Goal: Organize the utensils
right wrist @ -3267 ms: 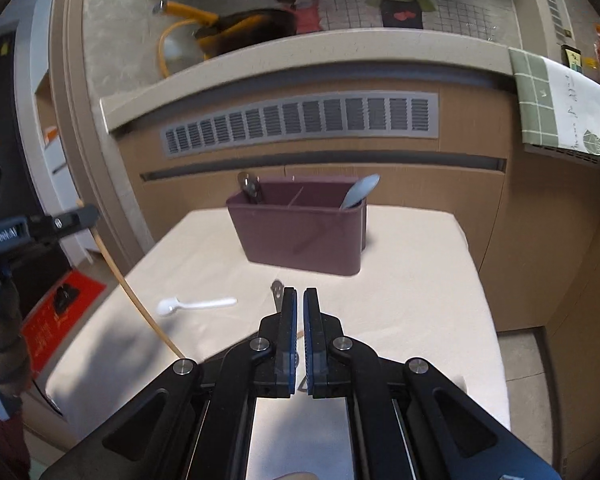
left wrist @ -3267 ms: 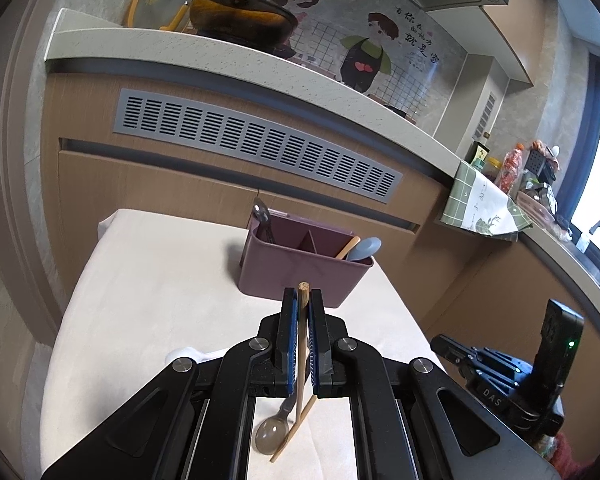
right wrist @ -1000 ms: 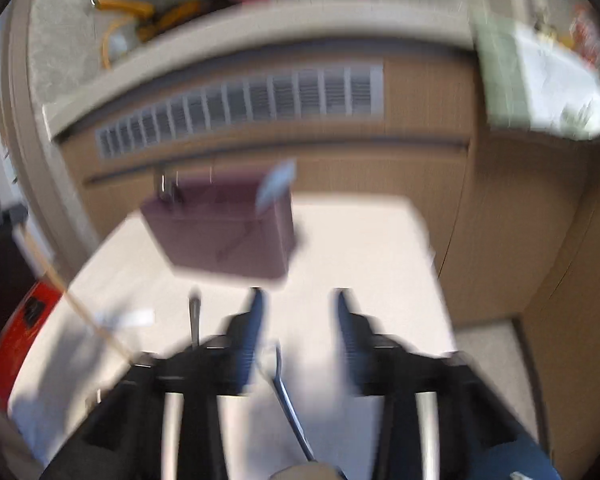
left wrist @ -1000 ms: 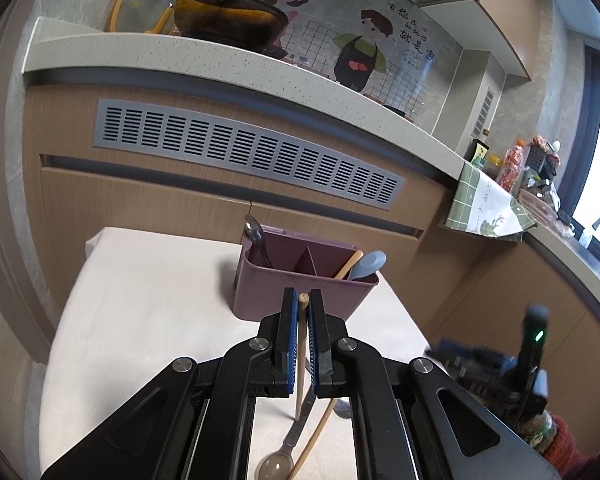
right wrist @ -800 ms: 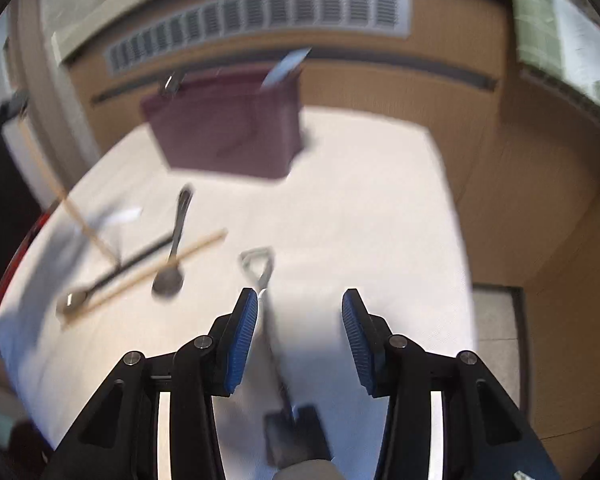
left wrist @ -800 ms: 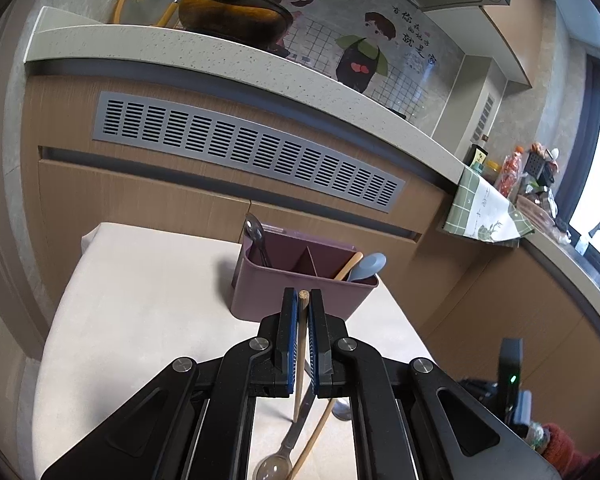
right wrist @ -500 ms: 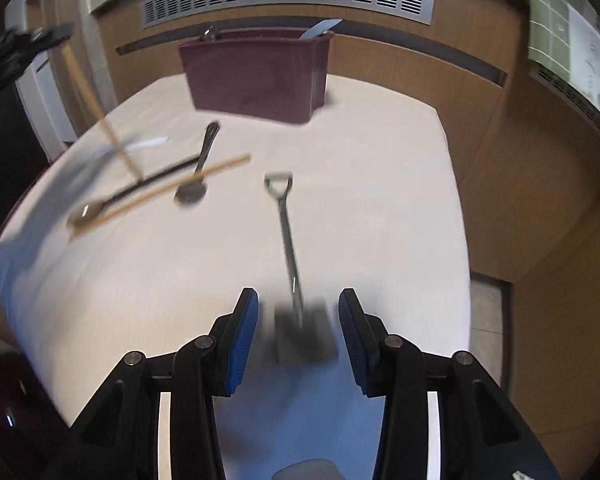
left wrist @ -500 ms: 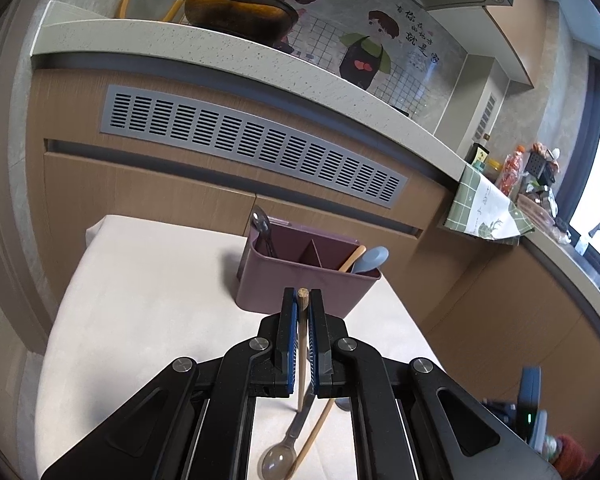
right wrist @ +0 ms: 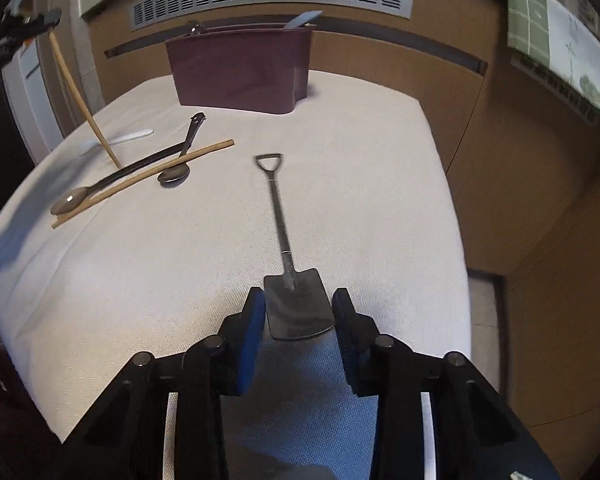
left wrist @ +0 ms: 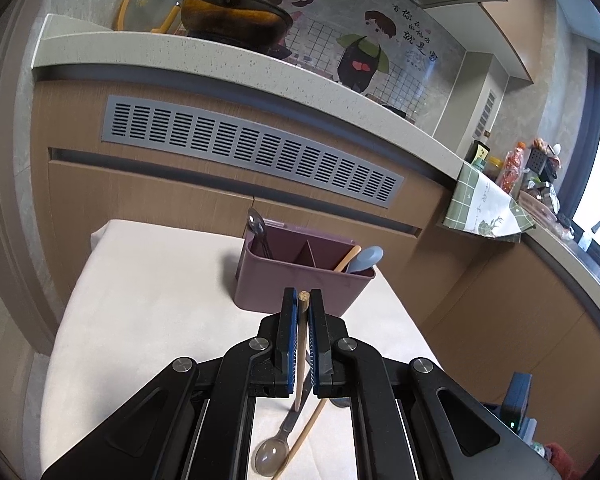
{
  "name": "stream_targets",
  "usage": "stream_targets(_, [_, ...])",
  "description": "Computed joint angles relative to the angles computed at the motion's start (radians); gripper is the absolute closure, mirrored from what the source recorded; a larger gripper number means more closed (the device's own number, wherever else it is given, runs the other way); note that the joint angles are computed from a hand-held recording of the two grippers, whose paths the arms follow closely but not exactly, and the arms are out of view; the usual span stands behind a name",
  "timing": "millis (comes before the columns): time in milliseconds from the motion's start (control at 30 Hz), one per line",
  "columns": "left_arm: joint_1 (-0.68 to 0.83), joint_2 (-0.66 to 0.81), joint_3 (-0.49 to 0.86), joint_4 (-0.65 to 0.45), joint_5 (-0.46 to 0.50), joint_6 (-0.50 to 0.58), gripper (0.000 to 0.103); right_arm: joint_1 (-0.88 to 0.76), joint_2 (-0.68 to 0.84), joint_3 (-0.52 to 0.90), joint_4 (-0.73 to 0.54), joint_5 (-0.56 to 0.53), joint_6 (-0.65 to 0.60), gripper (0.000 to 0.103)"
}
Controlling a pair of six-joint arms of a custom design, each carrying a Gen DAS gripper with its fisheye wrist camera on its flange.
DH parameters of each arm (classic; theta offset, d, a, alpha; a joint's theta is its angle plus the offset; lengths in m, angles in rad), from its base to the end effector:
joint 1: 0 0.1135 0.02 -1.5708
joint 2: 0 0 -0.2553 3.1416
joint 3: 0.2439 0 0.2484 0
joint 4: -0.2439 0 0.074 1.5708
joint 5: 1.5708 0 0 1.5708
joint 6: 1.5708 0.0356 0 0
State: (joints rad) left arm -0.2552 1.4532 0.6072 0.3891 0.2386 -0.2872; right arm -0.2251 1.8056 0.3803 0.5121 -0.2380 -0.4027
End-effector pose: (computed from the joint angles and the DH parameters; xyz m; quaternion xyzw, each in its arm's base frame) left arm 0.2806 -0.0819 0.1784 0.0494 0.8437 -0.2379 0.4786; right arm 0.2359 -0.0454 0.0460 -0.1215 0.9326 0.0079 0.3396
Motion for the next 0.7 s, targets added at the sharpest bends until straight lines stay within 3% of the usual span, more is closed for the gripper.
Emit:
stream_targets(100, [-0.005, -0.027, -0.009, -0.008, -0.004, -0.006, 0.098, 0.010, -0.103, -0.057, 0.025, 0.012, -0.001, 0.074])
stream_targets(300, [-0.016, -0.069, -0.025, -0.017, -0.005, -0.018, 0.098, -0.010, -0.377, -0.075, -0.061, -0.068, 0.076, 0.076])
stream_targets(633, [-0.017, -0.121, -0.037, -0.037, -0.010, -0.013, 0.098, 0.063, -0.395, 0.010, -0.095, -0.061, 0.155, 0.078])
stream_targets(700, [-0.018, -0.122, -0.036, -0.039, -0.010, -0.013, 0.098, 0.070, -0.405, 0.013, -0.092, -0.066, 0.163, 0.096])
